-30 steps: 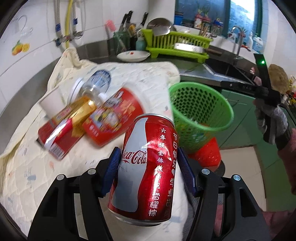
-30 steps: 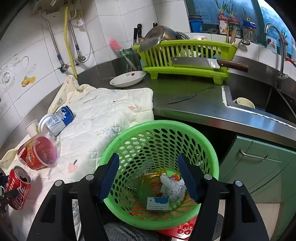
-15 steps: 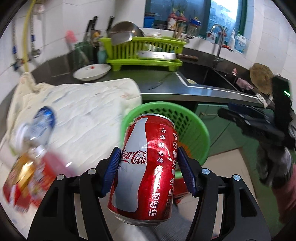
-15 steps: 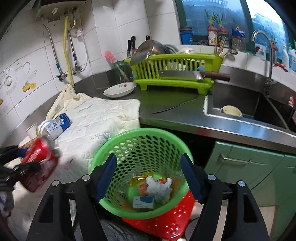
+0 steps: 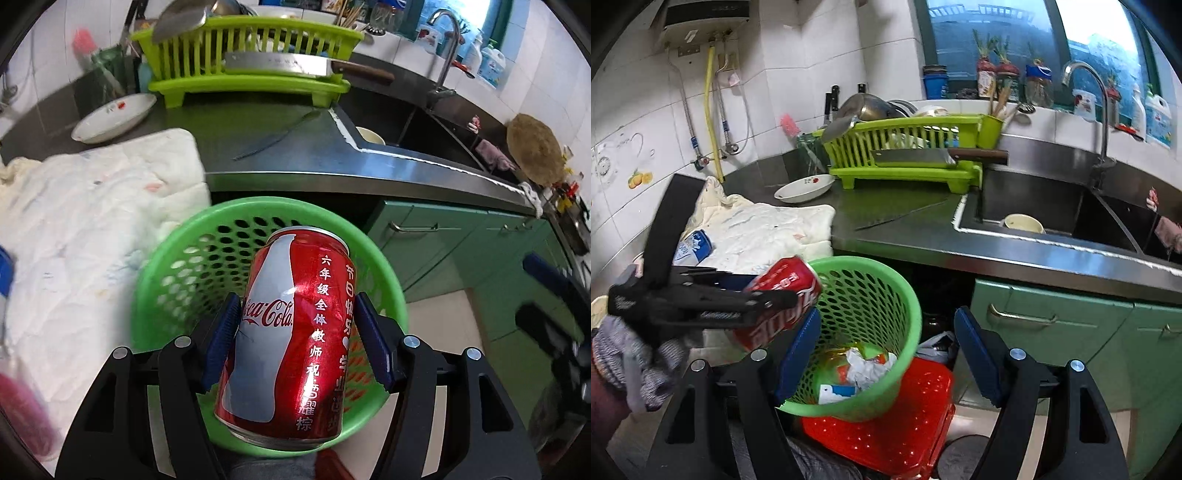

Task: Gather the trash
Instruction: 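Carry the Coca-Cola can over the basket and open the left tool, then grasp the red paper cup with the left tool while the right tool returns to the cloth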

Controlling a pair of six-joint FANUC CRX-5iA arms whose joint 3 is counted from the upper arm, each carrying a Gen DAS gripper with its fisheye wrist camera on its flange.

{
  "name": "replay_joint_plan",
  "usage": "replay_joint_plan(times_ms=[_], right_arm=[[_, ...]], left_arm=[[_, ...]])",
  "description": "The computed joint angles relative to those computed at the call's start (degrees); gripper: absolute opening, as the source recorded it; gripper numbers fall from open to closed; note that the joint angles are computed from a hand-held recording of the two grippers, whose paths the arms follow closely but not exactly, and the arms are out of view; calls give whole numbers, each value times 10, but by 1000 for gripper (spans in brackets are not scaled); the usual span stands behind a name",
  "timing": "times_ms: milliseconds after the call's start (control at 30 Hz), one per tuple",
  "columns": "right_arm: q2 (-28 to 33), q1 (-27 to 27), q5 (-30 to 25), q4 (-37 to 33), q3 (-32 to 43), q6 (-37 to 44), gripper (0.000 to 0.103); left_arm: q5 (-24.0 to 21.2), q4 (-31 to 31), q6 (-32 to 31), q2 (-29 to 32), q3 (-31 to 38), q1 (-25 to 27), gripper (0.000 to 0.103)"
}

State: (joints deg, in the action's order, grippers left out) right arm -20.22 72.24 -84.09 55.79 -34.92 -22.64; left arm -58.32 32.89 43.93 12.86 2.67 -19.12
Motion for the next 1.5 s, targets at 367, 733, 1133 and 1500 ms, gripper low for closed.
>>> replay_joint_plan(times_ms=[367, 733, 1133, 1500], right_arm=[[-21, 27, -21, -17, -26, -45, 72], [21, 14, 19, 12, 11, -23, 72], [106, -37, 135, 38, 95, 55, 73], [177, -71, 229, 35, 171, 128, 74]], left_arm=[[16, 34, 2, 1, -17, 3, 70], [8, 85, -85, -96, -100, 87, 70], [-3, 106, -152, -175, -158, 229, 70], [-20, 111, -218, -162, -141, 318, 70]])
